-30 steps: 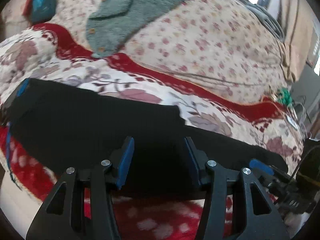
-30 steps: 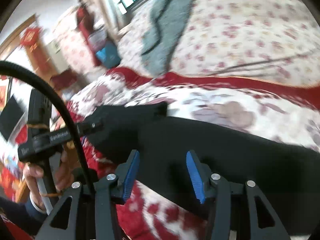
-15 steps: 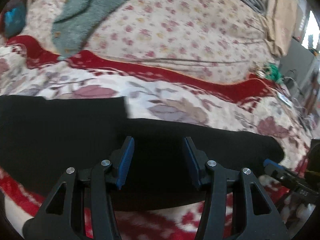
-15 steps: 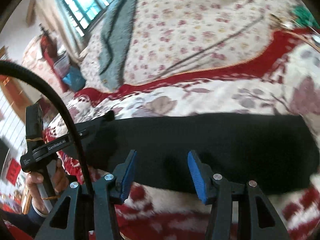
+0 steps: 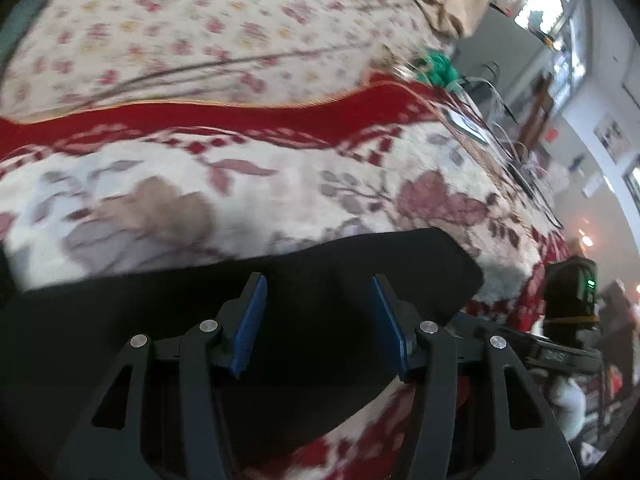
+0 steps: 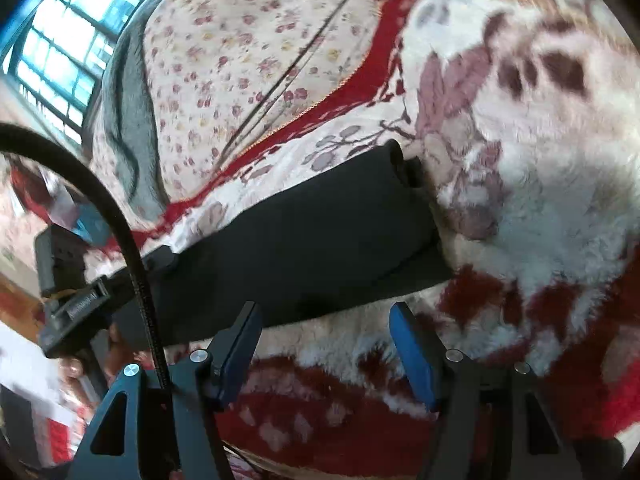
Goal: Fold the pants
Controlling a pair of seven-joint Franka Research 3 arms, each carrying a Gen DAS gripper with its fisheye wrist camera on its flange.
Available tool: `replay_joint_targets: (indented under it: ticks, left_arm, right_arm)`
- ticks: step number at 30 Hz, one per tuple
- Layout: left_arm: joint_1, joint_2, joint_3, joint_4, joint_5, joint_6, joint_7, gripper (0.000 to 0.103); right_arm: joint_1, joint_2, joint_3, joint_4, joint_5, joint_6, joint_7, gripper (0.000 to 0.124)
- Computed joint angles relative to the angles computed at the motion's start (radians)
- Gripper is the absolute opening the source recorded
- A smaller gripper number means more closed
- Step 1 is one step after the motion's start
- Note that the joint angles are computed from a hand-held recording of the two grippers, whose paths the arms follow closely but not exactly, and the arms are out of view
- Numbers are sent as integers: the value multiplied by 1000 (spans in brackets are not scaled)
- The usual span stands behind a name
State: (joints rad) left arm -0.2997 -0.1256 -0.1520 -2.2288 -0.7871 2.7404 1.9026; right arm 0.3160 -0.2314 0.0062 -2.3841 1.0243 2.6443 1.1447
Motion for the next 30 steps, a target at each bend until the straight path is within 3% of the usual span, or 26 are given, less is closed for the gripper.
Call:
replay_joint_targets:
  ticks: [4, 6, 9, 12, 14, 18, 21, 24, 27, 29, 30]
  left_arm:
    - [14, 96, -9, 115, -11, -93, 63, 54]
    - [35, 144, -30, 171, 37, -117, 53, 54]
    - [74, 212, -60, 263, 13, -207, 132, 54]
    - [108, 283, -94, 355, 16, -289, 185, 62]
    - [128, 326, -113, 409, 20, -329, 205, 63]
    - [176, 440, -149, 556, 16, -518, 236, 71]
    - [172, 481, -161, 606, 103, -558, 236, 73]
    - [187, 499, -183, 638, 130, -614, 306, 79]
    - [194, 518, -190, 667, 149, -655, 348, 79]
    - [193, 524, -192, 669, 149, -658, 348, 79]
    - [187, 515, -191, 658, 163, -641, 353, 70]
  right_arm:
    - [16, 56, -15, 41, 159, 41, -107, 62]
    - [8, 70, -4, 48, 188, 73, -107, 42]
    - [-3, 63, -15, 44, 279, 44, -168, 33]
    - [-22, 61, -20, 47, 337, 0, -183, 33]
    - [-27, 64, -3, 49, 326, 25, -167, 33]
    - [-25, 64, 8, 48, 289, 45, -160, 36]
    - [-28, 55, -9, 43, 347, 2, -202, 39]
    - [-38, 63, -16, 49, 393, -26, -232, 39]
    - [-47, 67, -23, 52, 486, -58, -276, 39]
    - [-54, 68, -24, 49, 574, -80, -353, 39]
    - [-56, 74, -17, 53, 581, -75, -365, 35]
